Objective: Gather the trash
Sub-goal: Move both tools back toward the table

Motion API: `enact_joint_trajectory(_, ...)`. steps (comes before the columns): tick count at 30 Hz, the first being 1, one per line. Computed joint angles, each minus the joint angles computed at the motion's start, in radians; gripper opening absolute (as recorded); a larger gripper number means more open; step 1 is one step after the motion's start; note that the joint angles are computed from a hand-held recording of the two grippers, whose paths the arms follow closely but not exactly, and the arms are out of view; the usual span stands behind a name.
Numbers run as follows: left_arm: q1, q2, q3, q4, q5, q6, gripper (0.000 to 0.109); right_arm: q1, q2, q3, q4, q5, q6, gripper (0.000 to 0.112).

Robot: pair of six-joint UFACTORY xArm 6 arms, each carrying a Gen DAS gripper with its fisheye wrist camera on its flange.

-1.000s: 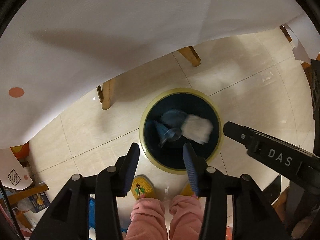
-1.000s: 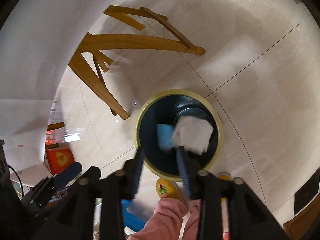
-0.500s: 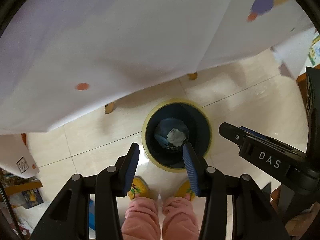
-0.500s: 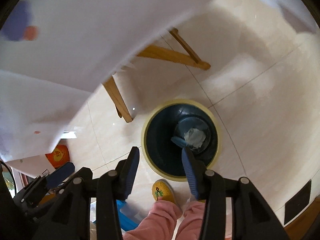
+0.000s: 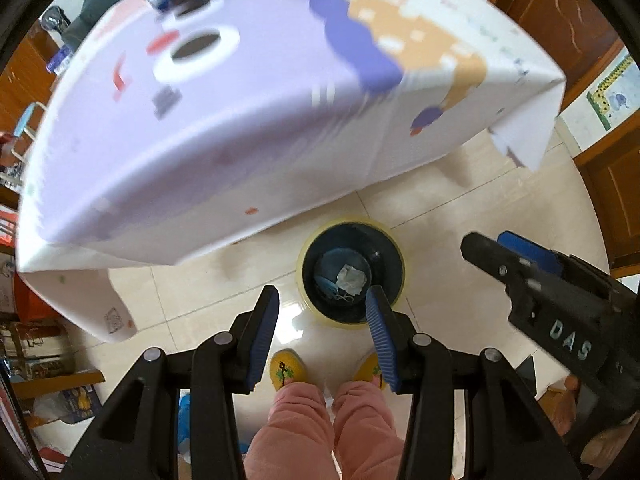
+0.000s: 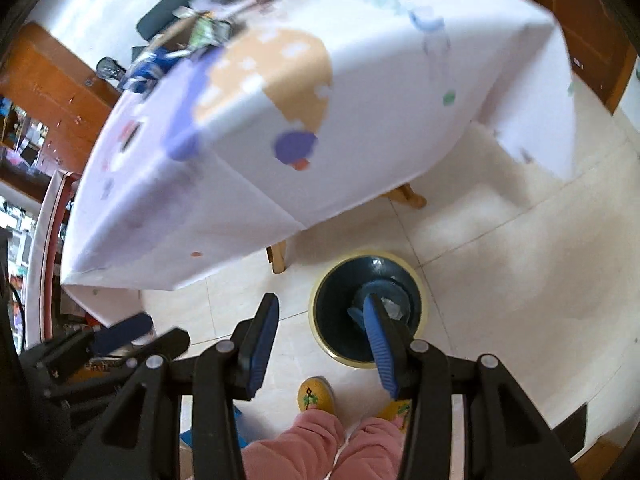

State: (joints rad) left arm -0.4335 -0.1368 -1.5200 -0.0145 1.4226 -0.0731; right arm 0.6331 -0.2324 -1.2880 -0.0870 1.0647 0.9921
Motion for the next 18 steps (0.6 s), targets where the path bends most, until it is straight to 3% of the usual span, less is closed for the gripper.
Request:
enact_joint_trajectory(13,0.01,0.105,-0.371,-0.002,0.147,-0.012,0.044,0.052,0.002,-0.233,-0.124,0.169,0.02,0.045)
enact_joint_trajectory(18,0.009,0.144,-0.483,0.007,0.174,-0.053,0.05,0.044,0.025,-0.336,-0.156,0.214,-0.015,0.045)
